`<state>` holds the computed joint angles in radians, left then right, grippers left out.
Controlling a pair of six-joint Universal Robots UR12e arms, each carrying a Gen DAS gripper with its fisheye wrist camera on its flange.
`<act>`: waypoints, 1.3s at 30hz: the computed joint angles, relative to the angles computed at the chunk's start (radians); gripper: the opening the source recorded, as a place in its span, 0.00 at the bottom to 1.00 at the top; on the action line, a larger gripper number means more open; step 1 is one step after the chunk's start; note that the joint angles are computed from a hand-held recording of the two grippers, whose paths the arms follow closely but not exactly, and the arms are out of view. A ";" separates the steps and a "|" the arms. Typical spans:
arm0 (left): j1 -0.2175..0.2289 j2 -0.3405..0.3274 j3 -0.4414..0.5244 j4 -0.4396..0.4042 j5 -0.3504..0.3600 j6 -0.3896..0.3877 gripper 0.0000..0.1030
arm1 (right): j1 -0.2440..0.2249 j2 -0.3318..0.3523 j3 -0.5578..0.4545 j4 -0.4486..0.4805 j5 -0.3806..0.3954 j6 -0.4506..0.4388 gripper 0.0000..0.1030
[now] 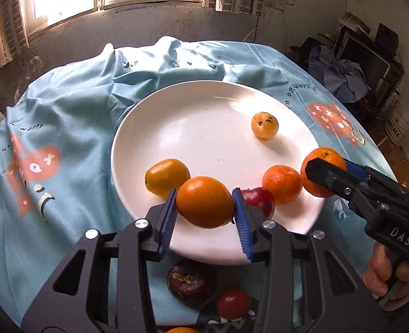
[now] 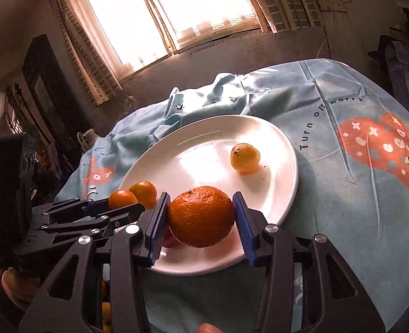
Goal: Organize fruits
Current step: 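Lower both fruits onto the white plate and open both grippers, then grasp a yellow citrus with the right gripper while the left reaches a red tomato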
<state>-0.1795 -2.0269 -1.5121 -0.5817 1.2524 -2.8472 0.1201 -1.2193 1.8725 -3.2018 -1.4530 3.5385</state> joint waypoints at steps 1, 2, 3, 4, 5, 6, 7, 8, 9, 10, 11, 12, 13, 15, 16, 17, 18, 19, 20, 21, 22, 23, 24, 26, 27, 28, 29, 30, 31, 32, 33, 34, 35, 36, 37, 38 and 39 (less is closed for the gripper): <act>0.001 0.004 -0.001 0.000 0.006 -0.006 0.66 | -0.004 -0.001 0.002 0.003 0.018 -0.006 0.51; 0.006 0.014 -0.020 0.042 0.000 -0.021 0.86 | -0.005 -0.006 0.006 0.003 0.029 -0.005 0.67; 0.013 0.028 -0.048 0.111 -0.006 -0.044 0.88 | -0.002 -0.012 0.014 -0.013 0.017 -0.003 0.69; 0.020 0.042 -0.071 0.150 -0.009 -0.050 0.88 | 0.005 -0.020 0.019 -0.027 -0.002 -0.014 0.69; 0.026 0.055 -0.083 0.152 -0.013 -0.042 0.88 | 0.011 -0.029 0.022 -0.030 -0.013 -0.038 0.69; 0.035 0.070 -0.096 0.143 -0.023 -0.033 0.88 | 0.018 -0.039 0.028 -0.031 -0.017 -0.061 0.69; 0.046 0.086 -0.115 0.144 -0.038 -0.033 0.89 | 0.025 -0.048 0.035 -0.035 -0.015 -0.081 0.69; 0.057 0.103 -0.138 0.155 -0.050 -0.038 0.92 | 0.032 -0.057 0.043 -0.042 -0.009 -0.099 0.69; 0.069 0.120 -0.164 0.172 -0.056 -0.043 0.94 | 0.039 -0.065 0.052 -0.044 0.007 -0.121 0.69; 0.081 0.136 -0.192 0.193 -0.061 -0.046 0.95 | 0.046 -0.074 0.060 -0.034 0.023 -0.149 0.69; 0.092 0.150 -0.221 0.218 -0.063 -0.049 0.95 | 0.055 -0.082 0.068 -0.023 0.038 -0.178 0.69; 0.104 0.162 -0.250 0.249 -0.064 -0.055 0.95 | 0.064 -0.090 0.076 -0.015 0.055 -0.211 0.69; 0.114 0.171 -0.277 0.280 -0.064 -0.060 0.95 | 0.074 -0.098 0.084 0.000 0.075 -0.252 0.69; 0.129 0.181 -0.318 0.320 -0.045 -0.060 0.95 | 0.094 -0.112 0.092 0.053 0.130 -0.364 0.69; 0.135 0.184 -0.333 0.325 -0.038 -0.057 0.95 | 0.109 -0.116 0.092 0.084 0.134 -0.426 0.69; 0.137 0.187 -0.339 0.310 -0.019 -0.059 0.95 | 0.127 -0.119 0.094 0.100 0.121 -0.481 0.69; 0.140 0.189 -0.338 0.283 -0.005 -0.065 0.95 | 0.144 -0.119 0.094 0.112 0.103 -0.532 0.69; 0.147 0.190 -0.337 0.265 -0.013 -0.077 0.95 | 0.158 -0.117 0.092 0.128 0.085 -0.578 0.69; 0.154 0.191 -0.335 0.254 -0.027 -0.096 0.95 | 0.170 -0.113 0.091 0.134 0.062 -0.610 0.69; 0.161 0.192 -0.335 0.250 -0.037 -0.116 0.95 | 0.179 -0.108 0.089 0.138 0.040 -0.630 0.67; 0.165 0.194 -0.336 0.255 -0.045 -0.131 0.95 | 0.183 -0.104 0.087 0.146 0.029 -0.641 0.66; 0.168 0.195 -0.337 0.262 -0.047 -0.140 0.95 | 0.183 -0.101 0.084 0.164 0.027 -0.642 0.63; 0.169 0.197 -0.339 0.268 -0.044 -0.143 0.95 | 0.182 -0.098 0.080 0.177 0.030 -0.638 0.58; 0.170 0.204 -0.345 0.271 -0.051 -0.143 0.95 | 0.178 -0.094 0.076 0.198 0.035 -0.634 0.49; 0.172 0.206 -0.346 0.265 -0.059 -0.140 0.95 | 0.177 -0.092 0.073 0.207 0.037 -0.634 0.49; 0.173 0.208 -0.348 0.261 -0.067 -0.138 0.95 | 0.176 -0.089 0.072 0.212 0.040 -0.632 0.49; 0.174 0.211 -0.349 0.260 -0.072 -0.136 0.95 | 0.176 -0.086 0.069 0.219 0.042 -0.633 0.49; 0.174 0.212 -0.351 0.264 -0.076 -0.136 0.95 | 0.178 -0.083 0.067 0.224 0.037 -0.637 0.49; 0.175 0.214 -0.354 0.268 -0.080 -0.135 0.95 | 0.180 -0.080 0.065 0.227 0.031 -0.640 0.49; 0.175 0.215 -0.353 0.268 -0.083 -0.134 0.95 | 0.182 -0.077 0.062 0.232 0.026 -0.643 0.49; 0.176 0.216 -0.355 0.271 -0.088 -0.134 0.95 | 0.187 -0.073 0.058 0.236 0.011 -0.647 0.49; 0.178 0.218 -0.356 0.273 -0.096 -0.136 0.95 | 0.192 -0.068 0.053 0.243 -0.008 -0.650 0.49; 0.179 0.219 -0.357 0.272 -0.101 -0.136 0.95 | 0.196 -0.064 0.051 0.233 -0.022 -0.654 0.49; 0.179 0.220 -0.358 0.273 -0.104 -0.136 0.95 | 0.203 -0.063 0.052 0.227 -0.037 -0.659 0.49; 0.181 0.221 -0.360 0.275 -0.107 -0.135 0.95 | 0.206 -0.060 0.049 0.228 -0.047 -0.661 0.48; 0.181 0.221 -0.361 0.276 -0.107 -0.135 0.95 | 0.209 -0.058 0.046 0.231 -0.055 -0.657 0.46; 0.181 0.222 -0.361 0.278 -0.104 -0.137 0.95 | 0.210 -0.056 0.043 0.234 -0.062 -0.653 0.46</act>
